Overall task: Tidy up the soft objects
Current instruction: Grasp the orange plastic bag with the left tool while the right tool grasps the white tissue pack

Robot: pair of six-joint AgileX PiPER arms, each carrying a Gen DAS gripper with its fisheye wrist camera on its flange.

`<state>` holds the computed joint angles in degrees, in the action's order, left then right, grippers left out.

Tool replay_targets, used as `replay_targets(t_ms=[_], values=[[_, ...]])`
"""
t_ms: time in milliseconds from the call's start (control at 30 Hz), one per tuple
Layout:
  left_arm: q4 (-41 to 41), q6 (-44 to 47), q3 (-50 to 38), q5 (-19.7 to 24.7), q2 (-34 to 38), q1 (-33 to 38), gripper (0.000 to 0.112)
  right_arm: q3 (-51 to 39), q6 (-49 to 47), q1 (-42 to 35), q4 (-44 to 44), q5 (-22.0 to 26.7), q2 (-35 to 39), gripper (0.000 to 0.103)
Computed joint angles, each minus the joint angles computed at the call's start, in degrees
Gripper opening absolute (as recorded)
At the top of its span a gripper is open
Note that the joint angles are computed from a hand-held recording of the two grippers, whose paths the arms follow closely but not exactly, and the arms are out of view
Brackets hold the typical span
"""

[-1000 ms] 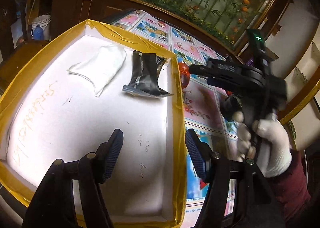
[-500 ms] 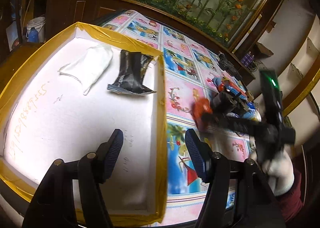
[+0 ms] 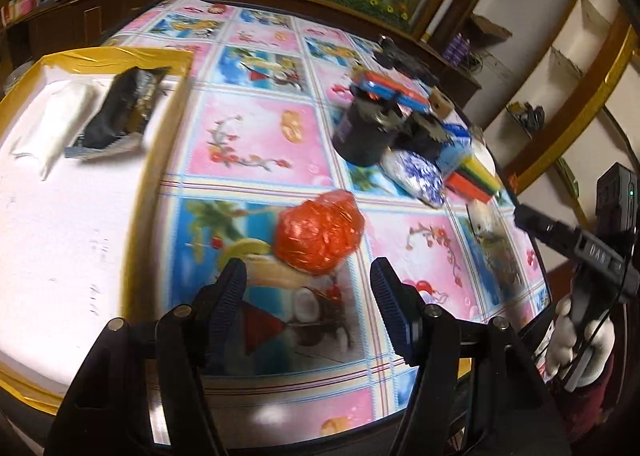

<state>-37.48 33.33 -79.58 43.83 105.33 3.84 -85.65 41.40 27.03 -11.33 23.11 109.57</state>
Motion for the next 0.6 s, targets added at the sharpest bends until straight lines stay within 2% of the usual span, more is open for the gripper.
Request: replay_targets(t_ms=[167, 267, 367, 600], values=[[5.14, -5.2, 0.43, -2.3, -0.29, -2.6, 0.063, 13.87, 16.17, -4.03, -12.88, -6.1, -6.55, 0.075], [7.22, -7.53, 0.42, -3.47, -0.05, -3.29, 0.063, 18.65, 20.04, -5.81, -15.12, -7.85, -8.3, 0.076], [10.47, -10.65, -0.88, -4.19, 1.19, -4.24, 0.063, 20.16, 15.09, -6.6, -9.82, -7.81, -8.88, 0.077], [18.04, -15.38, -5.47, -5.11, 5.1, -6.74, 0.063, 11.48, -4.62, -8.57, 7.05, -4.0, -3.36, 0.078]])
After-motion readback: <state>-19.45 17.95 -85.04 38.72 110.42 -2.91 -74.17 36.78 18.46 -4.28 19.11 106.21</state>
